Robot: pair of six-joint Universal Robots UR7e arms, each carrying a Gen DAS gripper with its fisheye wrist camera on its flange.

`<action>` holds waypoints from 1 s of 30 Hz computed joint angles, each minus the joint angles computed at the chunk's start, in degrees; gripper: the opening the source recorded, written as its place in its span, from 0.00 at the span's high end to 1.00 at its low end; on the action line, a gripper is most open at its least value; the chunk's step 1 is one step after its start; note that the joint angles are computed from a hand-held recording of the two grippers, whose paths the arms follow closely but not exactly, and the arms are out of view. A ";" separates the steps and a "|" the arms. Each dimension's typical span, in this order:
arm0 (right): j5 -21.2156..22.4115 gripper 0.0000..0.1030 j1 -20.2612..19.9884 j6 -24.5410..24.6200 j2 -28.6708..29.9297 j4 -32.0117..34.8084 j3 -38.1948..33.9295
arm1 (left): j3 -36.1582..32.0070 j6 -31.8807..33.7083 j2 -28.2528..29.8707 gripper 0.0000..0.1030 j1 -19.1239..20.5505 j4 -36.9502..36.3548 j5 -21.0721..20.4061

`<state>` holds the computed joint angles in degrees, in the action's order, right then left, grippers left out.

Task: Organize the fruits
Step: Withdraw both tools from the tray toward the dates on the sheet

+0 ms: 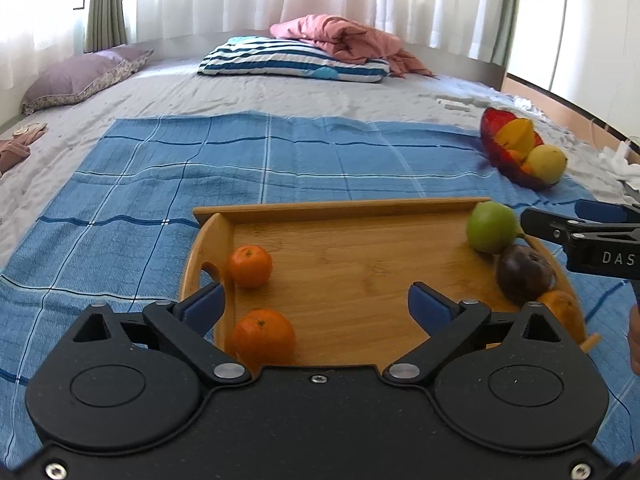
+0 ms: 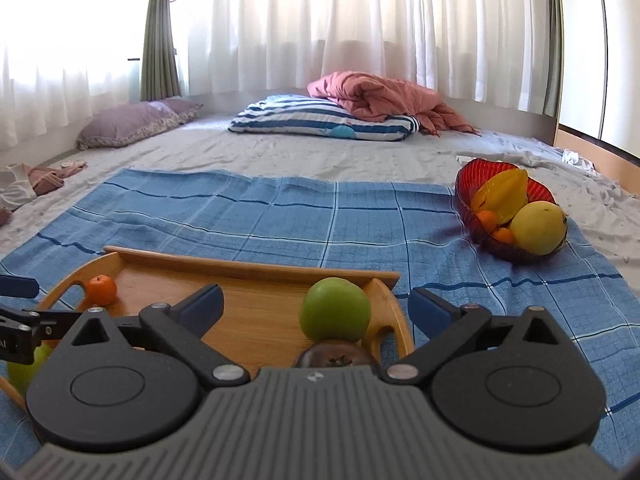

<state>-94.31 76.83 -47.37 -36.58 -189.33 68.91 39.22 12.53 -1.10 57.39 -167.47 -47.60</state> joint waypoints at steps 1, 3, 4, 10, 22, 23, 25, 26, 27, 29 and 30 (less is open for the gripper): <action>0.34 0.00 -0.07 0.00 -0.32 -0.41 0.65 | 1.22 0.08 -0.52 0.04 -0.15 -0.84 -0.20; 1.15 0.00 -0.23 -0.09 -1.08 -1.35 2.17 | 3.87 0.23 -1.59 0.04 -0.55 -2.63 -0.36; 1.48 0.00 -0.28 -0.20 -1.43 -1.92 2.93 | 5.11 0.31 -2.09 0.03 -0.70 -3.49 -0.45; 4.54 0.00 -0.88 -2.13 -3.73 -6.46 8.24 | 11.44 0.49 -4.72 0.02 -1.58 -7.90 -1.63; 9.71 0.00 -2.56 -1.67 -6.86 -13.67 16.53 | 20.45 3.66 -6.96 0.00 -3.40 -16.59 -1.55; 10.11 0.00 -2.75 -1.81 -7.07 -14.35 17.26 | 21.18 3.39 -7.17 0.00 -3.48 -17.01 -1.63; 10.76 0.00 -3.07 -2.48 -7.37 -15.87 18.61 | 22.58 2.60 -7.64 0.00 -3.55 -17.49 -2.15; 11.10 0.00 -3.27 -2.93 -7.49 -16.68 19.27 | 23.33 2.05 -7.90 0.00 -3.60 -17.64 -2.37; 11.44 0.00 -3.47 -3.43 -7.63 -17.49 19.98 | 23.95 1.67 -8.12 0.00 -3.61 -17.81 -2.58; 12.03 0.00 -3.85 -4.39 -7.97 -18.80 21.39 | 25.22 1.19 -8.44 0.00 -3.73 -18.39 -2.77; 12.32 0.00 -4.01 -4.78 -8.10 -19.27 21.96 | 25.83 1.09 -8.57 0.00 -3.79 -18.73 -2.79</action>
<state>-82.00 72.83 -52.16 -44.68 -208.60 90.86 65.06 13.62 -9.67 53.60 -186.20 -50.39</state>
